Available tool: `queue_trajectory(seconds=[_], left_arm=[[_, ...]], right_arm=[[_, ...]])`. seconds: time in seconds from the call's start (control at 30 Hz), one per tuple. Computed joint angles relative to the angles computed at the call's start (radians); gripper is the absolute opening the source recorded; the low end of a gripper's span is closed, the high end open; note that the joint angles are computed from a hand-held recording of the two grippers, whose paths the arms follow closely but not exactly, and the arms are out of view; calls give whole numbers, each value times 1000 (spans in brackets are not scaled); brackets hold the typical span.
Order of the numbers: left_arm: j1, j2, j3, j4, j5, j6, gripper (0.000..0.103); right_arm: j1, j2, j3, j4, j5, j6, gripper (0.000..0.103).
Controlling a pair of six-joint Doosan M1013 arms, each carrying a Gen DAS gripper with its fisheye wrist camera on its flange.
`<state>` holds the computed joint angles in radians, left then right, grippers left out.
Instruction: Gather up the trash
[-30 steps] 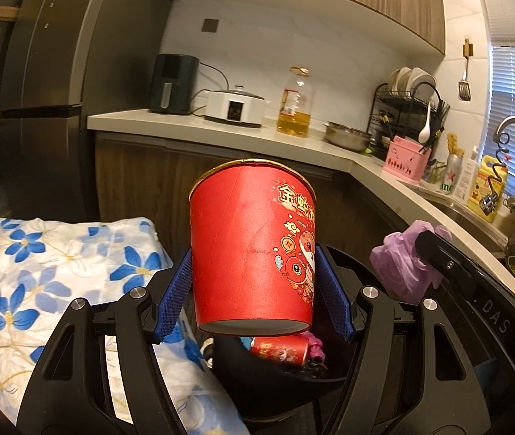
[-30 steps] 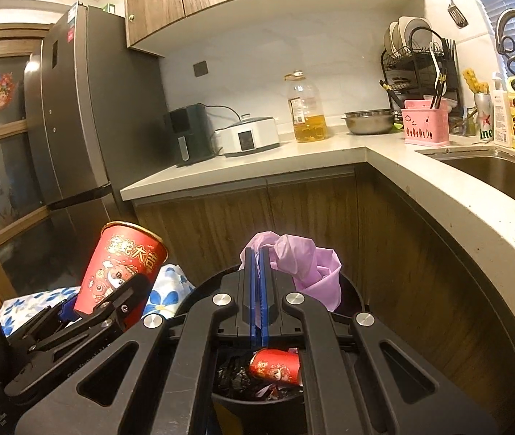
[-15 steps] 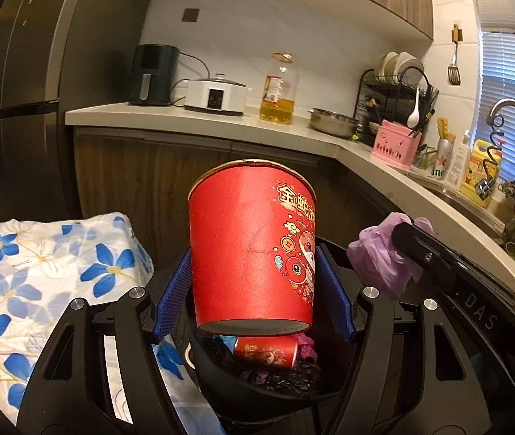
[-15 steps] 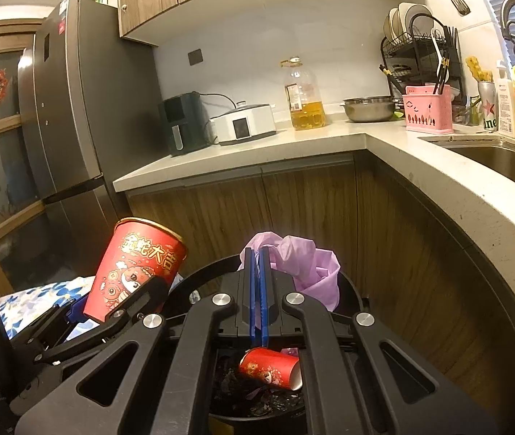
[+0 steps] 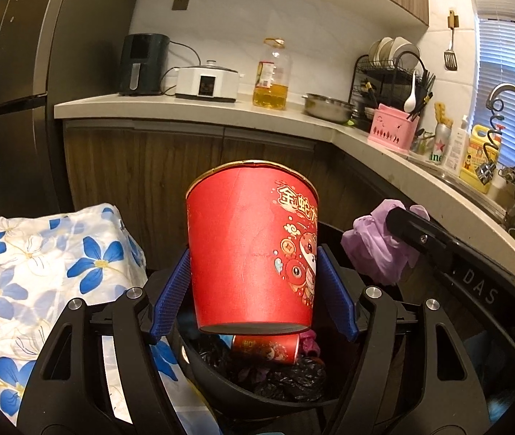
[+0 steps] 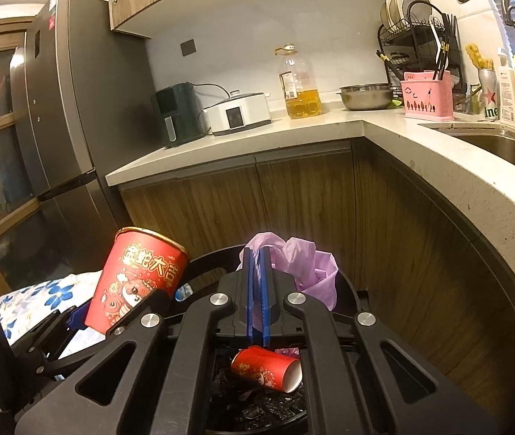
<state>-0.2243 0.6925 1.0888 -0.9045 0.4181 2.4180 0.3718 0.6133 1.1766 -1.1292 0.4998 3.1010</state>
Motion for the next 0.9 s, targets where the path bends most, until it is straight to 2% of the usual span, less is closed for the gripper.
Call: queue_trajectory(seconds=[0.07,0.13,0.23,0.27,0.4,0.43,0.5,0.57,0.73,0.77,0.9], left_arm=[[1,3,-2,0,1,-2,77],[5,4,-3,-13,11,5,79],[8,3,2,23,-5,-38,81],[9,1,3,34,-7,-58,83],[20,-21,36,65,-44,-110,90],[22,-28,47,81,-58,-121,92],[25,-51,81,147,-108,-183,94],[31,-74,111,190,-134,-227,96],[47,-140,205,400,-220,-401,96],[52,-151,219,393,-222,-396,97],[77,-202,289,329,-233,-340,97]], right_arm=[[-3,0,2,2,-1,5,18],[-4,-1,4,4,-4,11,28],[-3,-3,8,3,2,18,33],[-2,-5,11,2,7,23,42],[8,-10,17,2,28,30,62],[13,-11,18,1,38,30,71],[27,-13,18,-3,58,20,75],[43,-12,11,7,96,-5,83],[83,-16,9,-2,174,-24,91],[93,-18,10,-4,194,-21,97],[129,-31,25,-17,239,-10,97]])
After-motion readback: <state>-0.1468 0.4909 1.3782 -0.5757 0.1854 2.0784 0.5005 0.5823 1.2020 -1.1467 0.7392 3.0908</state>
